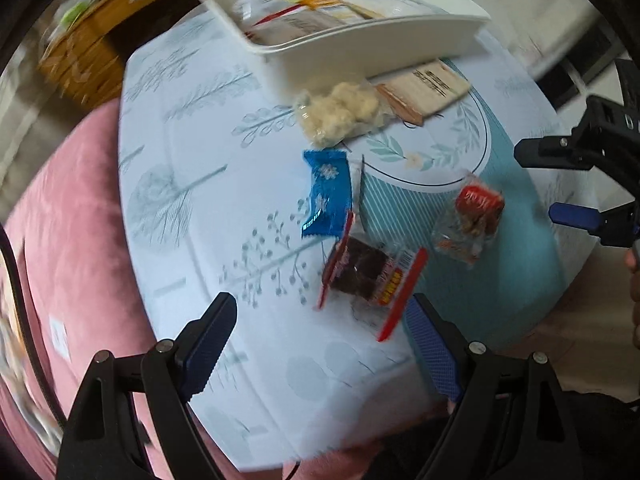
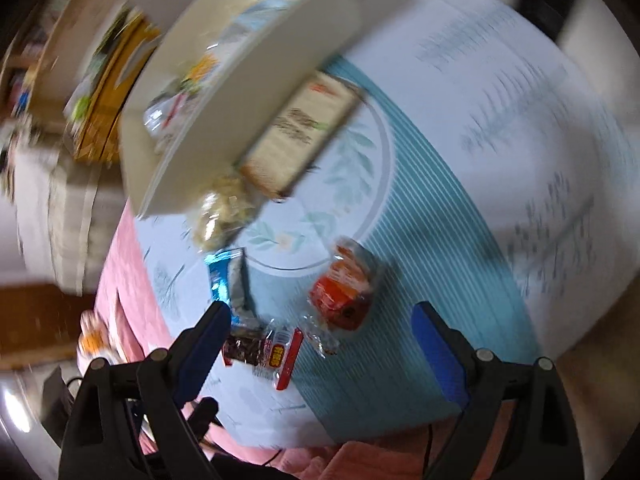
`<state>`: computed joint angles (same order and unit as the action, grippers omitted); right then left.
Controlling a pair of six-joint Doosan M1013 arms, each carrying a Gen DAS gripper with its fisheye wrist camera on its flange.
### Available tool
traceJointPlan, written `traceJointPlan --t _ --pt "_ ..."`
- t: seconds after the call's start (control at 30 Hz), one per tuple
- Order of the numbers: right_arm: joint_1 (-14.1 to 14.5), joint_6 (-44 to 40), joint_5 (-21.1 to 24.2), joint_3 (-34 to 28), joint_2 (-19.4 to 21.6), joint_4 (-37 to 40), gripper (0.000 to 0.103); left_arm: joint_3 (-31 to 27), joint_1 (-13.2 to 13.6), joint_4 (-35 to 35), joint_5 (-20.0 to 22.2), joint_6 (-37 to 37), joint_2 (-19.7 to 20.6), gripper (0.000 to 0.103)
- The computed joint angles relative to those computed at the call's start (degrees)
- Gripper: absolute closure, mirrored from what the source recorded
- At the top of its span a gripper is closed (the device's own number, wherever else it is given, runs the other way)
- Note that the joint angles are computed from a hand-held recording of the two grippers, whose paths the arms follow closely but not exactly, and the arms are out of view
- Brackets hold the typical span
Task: Organize snacks
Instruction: 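Lower the left tool to the chocolate bar while the right tool lowers to the red candy, then grasp the chocolate bar with the left tool while the right tool grasps the red candy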
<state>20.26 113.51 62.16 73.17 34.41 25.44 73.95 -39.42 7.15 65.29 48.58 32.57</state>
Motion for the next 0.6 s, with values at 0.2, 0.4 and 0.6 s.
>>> traceJointPlan --t 0.2,0.4,0.6 --pt "0.4 11.4 -7.4 5.8 -2.1 0.5 0.011 2.6 0.8 -0.6 -7.4 7.6 0.2 0.017" --pt "1.2 18.7 -12.5 8.7 -2.4 1.8 0.011 3.4 1.9 -5.2 -10.0 14.3 1.3 0.017" --pt "2.2 24.8 -12.2 7.7 -1.4 -1.9 0.018 3.6 2.6 -9.3 -10.4 18.9 2.3 0.017"
